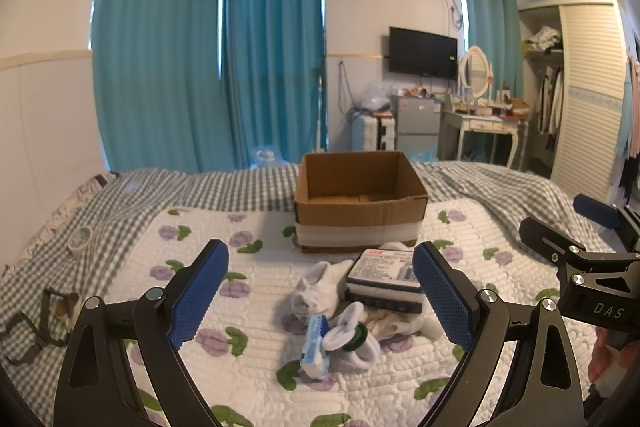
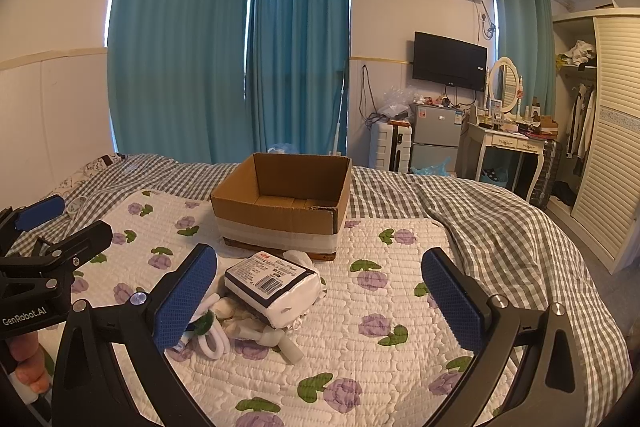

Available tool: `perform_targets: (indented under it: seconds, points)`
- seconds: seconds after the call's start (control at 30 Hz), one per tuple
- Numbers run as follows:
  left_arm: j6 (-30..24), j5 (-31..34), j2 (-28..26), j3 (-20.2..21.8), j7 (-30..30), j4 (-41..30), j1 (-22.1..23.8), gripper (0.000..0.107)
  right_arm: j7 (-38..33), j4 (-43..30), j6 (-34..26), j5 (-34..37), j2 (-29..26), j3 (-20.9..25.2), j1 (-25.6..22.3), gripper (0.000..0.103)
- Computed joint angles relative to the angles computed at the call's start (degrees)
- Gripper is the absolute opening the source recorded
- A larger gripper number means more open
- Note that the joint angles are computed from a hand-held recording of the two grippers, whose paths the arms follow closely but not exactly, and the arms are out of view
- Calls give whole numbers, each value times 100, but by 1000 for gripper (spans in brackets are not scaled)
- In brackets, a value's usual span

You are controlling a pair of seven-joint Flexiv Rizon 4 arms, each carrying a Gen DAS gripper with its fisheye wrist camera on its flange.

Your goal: Organize soft objects

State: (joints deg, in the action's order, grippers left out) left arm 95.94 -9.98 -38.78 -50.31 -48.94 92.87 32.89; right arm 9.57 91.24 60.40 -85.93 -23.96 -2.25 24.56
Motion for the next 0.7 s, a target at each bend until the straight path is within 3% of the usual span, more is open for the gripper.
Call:
perform_targets:
  seconds: [0.33, 0.7]
  points:
    - [29, -3, 15, 39, -26, 0, -24, 96, -17, -1, 2, 11, -1, 4, 0, 103]
    - [153, 226, 43, -249, -147, 162, 278, 95, 186, 107, -52, -206, 92, 50, 22, 103]
